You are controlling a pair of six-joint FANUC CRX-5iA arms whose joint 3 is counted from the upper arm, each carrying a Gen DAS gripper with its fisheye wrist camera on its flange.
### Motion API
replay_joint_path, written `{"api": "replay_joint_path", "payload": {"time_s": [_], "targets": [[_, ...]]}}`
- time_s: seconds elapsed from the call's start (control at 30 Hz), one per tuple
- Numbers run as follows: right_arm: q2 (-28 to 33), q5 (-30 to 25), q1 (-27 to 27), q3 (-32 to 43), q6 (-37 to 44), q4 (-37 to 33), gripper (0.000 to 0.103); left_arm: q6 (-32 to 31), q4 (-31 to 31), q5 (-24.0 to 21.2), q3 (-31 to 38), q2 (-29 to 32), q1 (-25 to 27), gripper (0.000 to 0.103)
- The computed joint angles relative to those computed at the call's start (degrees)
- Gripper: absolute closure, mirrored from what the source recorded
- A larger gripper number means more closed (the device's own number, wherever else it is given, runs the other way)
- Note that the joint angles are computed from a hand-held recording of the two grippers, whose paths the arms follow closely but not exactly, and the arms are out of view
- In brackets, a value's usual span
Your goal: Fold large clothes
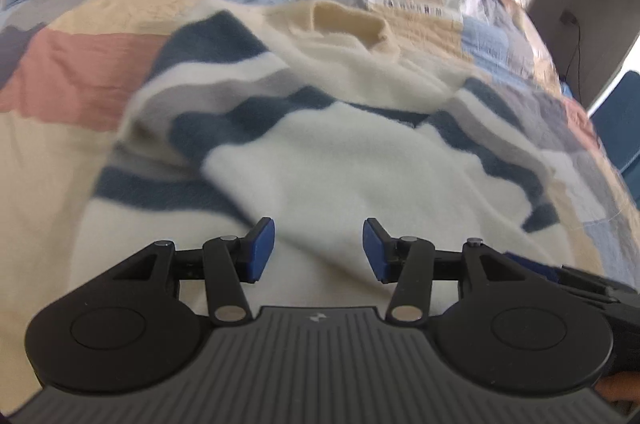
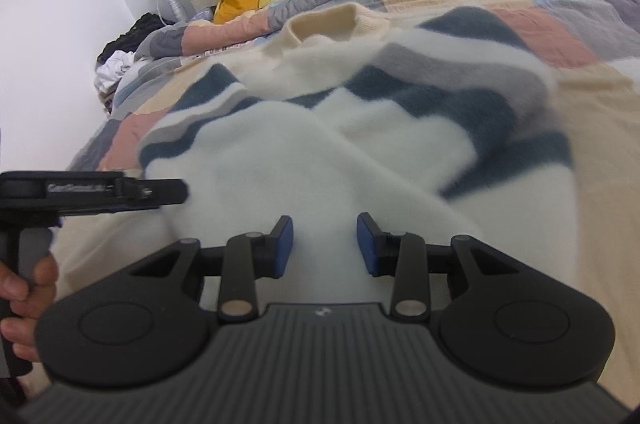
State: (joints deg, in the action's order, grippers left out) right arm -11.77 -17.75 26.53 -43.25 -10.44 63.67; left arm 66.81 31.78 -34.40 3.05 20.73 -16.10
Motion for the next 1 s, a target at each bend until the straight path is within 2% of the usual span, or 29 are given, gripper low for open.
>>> {"api": "replay_joint_path", "payload": {"time_s": [0.17,0.3,0.4,0.47,0.53,0.6,0.67,0.73,0.87,0.93,1.0], "targets": [[-3.3,-4.9,3.2,-1.1,-0.9,-1.0,0.062,2.2,-1.1,1.4,-6.0,-6.8,2.4,0.048],[-4.8,-10.3,5.2,-0.7,-2.2,-1.5,0.062,7.4,-2.5,0.8,-9.4,-11.2,5.2,0.048],[-6.5,-12.8,5.1,-1.5,-6.0,-1.2,0.06,13.4,-6.5,1.7,-11.7,-14.5,7.0,0.048],[-7.8,-15.1,5.2,-2.2,-9.9,-1.7,0.051,18.3,-9.2,1.6,-12.7,-16.4,8.5,0.048],[-9.2,-18.1,5.4,-3.4,-15.2,-0.2,0.034,21.8,-10.3,1.8,-14.0,-18.0,9.9,0.048],[-9.9,-22.6,6.3,-3.8,-19.6,-0.4,0.024,24.4,-11.6,1.6,-14.7,-19.1,10.8,0.048],[-10.5,-25.0,6.5,-4.2,-23.7,-1.7,0.022,26.8,-12.5,1.4,-15.4,-19.8,11.5,0.045],[-10.3,-25.3,6.2,-4.1,-25.1,-4.7,0.022,26.0,-9.4,2.1,-17.4,-20.3,12.1,0.045],[-9.2,-24.1,5.3,-2.6,-24.0,-13.0,0.022,27.1,-8.2,0.5,-18.1,-19.7,12.2,0.045],[-9.3,-23.9,5.3,-2.6,-24.7,-13.9,0.014,27.3,-7.3,-0.5,-18.3,-19.2,12.3,0.044],[-9.8,-20.1,4.3,-3.4,-24.4,-15.1,0.006,29.3,-8.6,-2.8,-17.3,-18.4,12.4,0.043]]}}
